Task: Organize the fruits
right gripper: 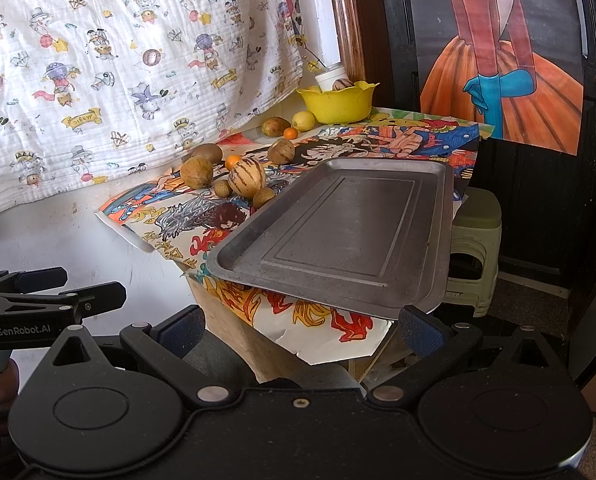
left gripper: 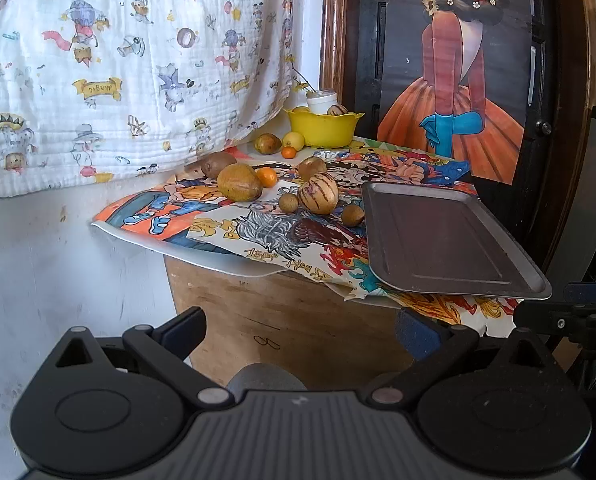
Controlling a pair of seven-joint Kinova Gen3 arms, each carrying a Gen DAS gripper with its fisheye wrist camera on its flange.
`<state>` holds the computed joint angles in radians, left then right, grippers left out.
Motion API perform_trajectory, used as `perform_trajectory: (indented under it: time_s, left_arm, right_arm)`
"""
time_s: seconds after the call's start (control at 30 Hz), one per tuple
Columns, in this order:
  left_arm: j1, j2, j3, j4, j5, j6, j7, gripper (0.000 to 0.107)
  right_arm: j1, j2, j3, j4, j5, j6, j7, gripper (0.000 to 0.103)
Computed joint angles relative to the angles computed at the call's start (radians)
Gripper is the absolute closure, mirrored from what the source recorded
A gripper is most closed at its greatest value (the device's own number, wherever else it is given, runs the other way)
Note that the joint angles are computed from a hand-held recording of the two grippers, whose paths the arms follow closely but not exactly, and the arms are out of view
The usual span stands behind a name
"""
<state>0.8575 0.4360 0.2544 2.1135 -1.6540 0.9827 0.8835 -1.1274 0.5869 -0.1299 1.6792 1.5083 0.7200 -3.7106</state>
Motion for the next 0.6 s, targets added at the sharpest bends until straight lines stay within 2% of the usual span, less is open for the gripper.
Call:
perform_trajectory:
  time_s: [0.43,0.6]
  left_arm:
    - [-0.001,-0.004,-0.006,-0.016,0.039,-0.013,-0.030,0.005]
    - [-0.002,-0.006,-0.017,-0.028,0.062,-0.019,-0.050,0.005]
  right_arm:
    - [0.005,-0.001,0.001,0.000,0.000,-0.008,-0.008,0.000]
    - [0.016,-0.009,-0.005,0.024,0.054,-0.017,-0.051,0.000]
